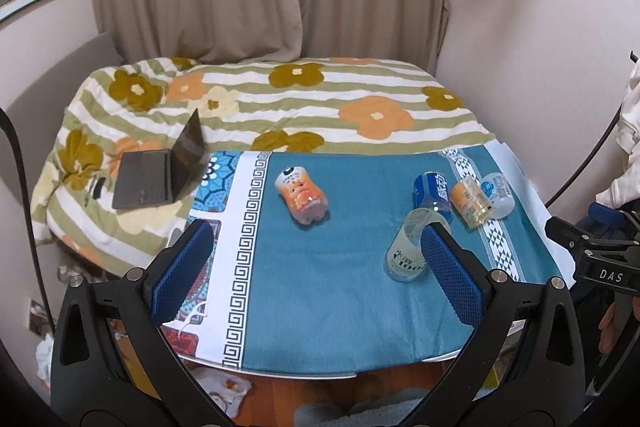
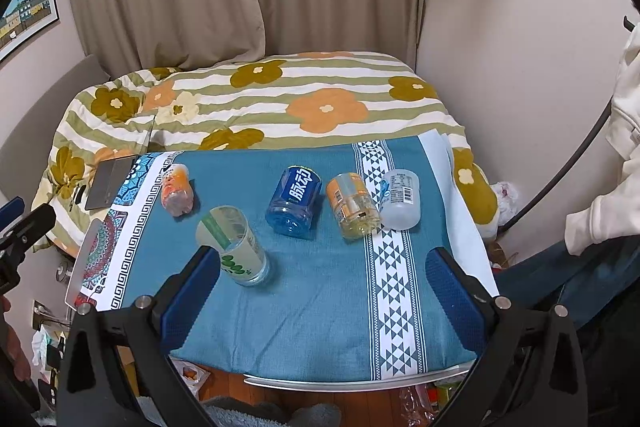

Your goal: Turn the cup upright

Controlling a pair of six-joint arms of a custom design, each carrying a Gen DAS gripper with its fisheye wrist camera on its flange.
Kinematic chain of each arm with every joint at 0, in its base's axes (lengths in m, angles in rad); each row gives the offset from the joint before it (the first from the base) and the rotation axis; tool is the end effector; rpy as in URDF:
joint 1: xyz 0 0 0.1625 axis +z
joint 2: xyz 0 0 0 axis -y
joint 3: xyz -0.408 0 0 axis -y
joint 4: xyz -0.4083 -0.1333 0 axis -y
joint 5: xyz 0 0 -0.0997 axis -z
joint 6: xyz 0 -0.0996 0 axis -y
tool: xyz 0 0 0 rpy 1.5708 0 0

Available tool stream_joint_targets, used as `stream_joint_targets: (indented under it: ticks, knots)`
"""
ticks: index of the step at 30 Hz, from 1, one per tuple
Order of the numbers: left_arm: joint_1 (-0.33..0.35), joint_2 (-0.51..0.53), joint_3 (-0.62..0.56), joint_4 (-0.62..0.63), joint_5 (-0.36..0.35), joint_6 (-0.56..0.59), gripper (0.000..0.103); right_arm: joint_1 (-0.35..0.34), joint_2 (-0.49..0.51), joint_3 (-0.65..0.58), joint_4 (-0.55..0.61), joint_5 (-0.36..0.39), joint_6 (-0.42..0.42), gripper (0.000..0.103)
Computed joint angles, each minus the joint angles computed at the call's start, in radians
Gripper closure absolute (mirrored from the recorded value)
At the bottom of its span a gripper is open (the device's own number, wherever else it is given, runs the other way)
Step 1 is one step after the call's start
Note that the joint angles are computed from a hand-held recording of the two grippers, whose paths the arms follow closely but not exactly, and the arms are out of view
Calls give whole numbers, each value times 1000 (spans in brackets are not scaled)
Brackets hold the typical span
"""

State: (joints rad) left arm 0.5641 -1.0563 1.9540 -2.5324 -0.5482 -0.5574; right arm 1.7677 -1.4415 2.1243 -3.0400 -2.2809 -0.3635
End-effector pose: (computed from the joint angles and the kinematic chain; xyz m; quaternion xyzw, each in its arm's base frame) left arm -0.3549 -0.4829 0.1530 0.1789 0.8532 -0.3644 0.3273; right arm 0.1635 -0.4703 0.3267 0.1115 -0.8691 0.3313 0.3499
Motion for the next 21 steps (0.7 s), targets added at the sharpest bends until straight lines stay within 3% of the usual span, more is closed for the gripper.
stream_joint_targets:
  ticks: [21]
  knots:
    - [10, -12, 8, -19, -3, 19, 0, 12, 11, 6, -11, -29, 6, 0]
